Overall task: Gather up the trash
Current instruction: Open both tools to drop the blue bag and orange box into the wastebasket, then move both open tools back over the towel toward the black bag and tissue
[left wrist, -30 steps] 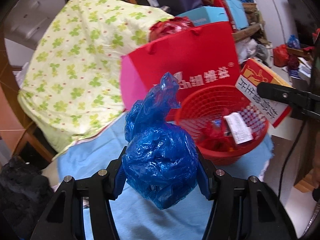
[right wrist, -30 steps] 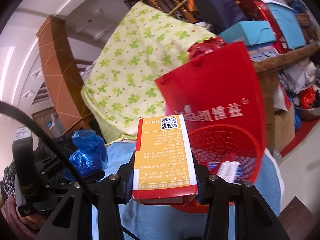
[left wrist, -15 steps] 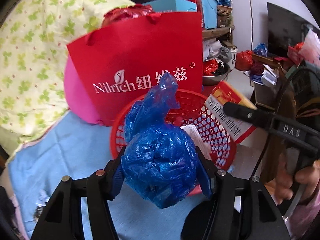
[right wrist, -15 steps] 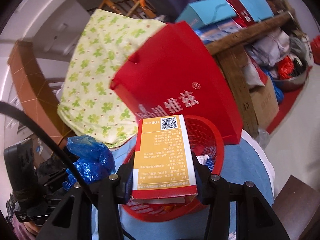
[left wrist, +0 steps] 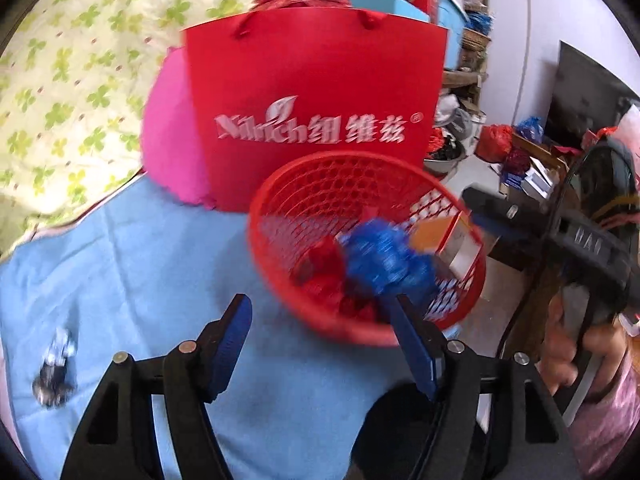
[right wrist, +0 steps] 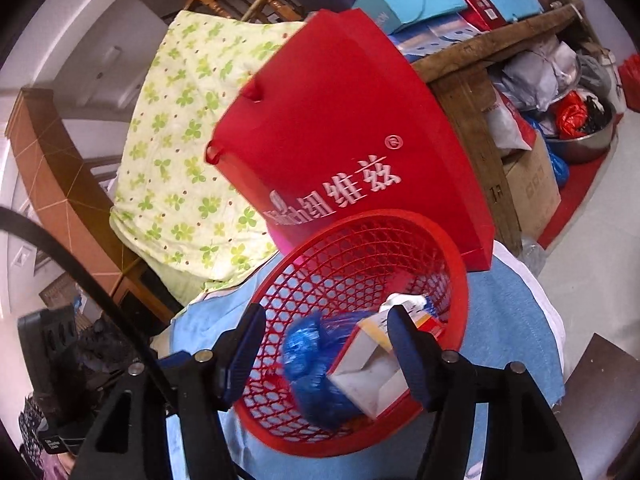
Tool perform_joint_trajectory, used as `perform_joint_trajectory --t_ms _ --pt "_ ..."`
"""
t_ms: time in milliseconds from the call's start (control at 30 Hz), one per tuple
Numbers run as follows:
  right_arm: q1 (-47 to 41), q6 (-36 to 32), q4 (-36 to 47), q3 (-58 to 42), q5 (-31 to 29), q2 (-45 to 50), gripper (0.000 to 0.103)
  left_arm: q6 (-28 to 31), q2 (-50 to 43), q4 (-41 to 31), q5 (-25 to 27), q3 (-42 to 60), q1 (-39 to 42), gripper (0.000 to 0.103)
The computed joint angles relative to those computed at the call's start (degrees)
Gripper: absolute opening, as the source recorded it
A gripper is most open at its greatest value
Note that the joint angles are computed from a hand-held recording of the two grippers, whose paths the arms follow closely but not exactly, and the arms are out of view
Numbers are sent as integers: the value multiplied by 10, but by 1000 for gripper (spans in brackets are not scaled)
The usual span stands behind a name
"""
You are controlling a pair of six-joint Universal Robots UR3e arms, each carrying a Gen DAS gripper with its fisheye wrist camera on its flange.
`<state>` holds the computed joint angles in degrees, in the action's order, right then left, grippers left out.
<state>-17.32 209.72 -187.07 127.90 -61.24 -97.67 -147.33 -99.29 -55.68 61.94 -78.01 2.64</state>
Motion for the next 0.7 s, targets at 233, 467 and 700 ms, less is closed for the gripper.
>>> perform_joint_trajectory --t_ms 233,467,700 --pt "73 -24 34 -64 -29 1 67 24 105 67 -22 -189 151 73" --pt "223 -53 72 -212 -91 97 67 45 131 127 -13 -283 302 73" --pt "344 -69 179 -420 -115 259 67 23 87 173 -17 -290 405 73"
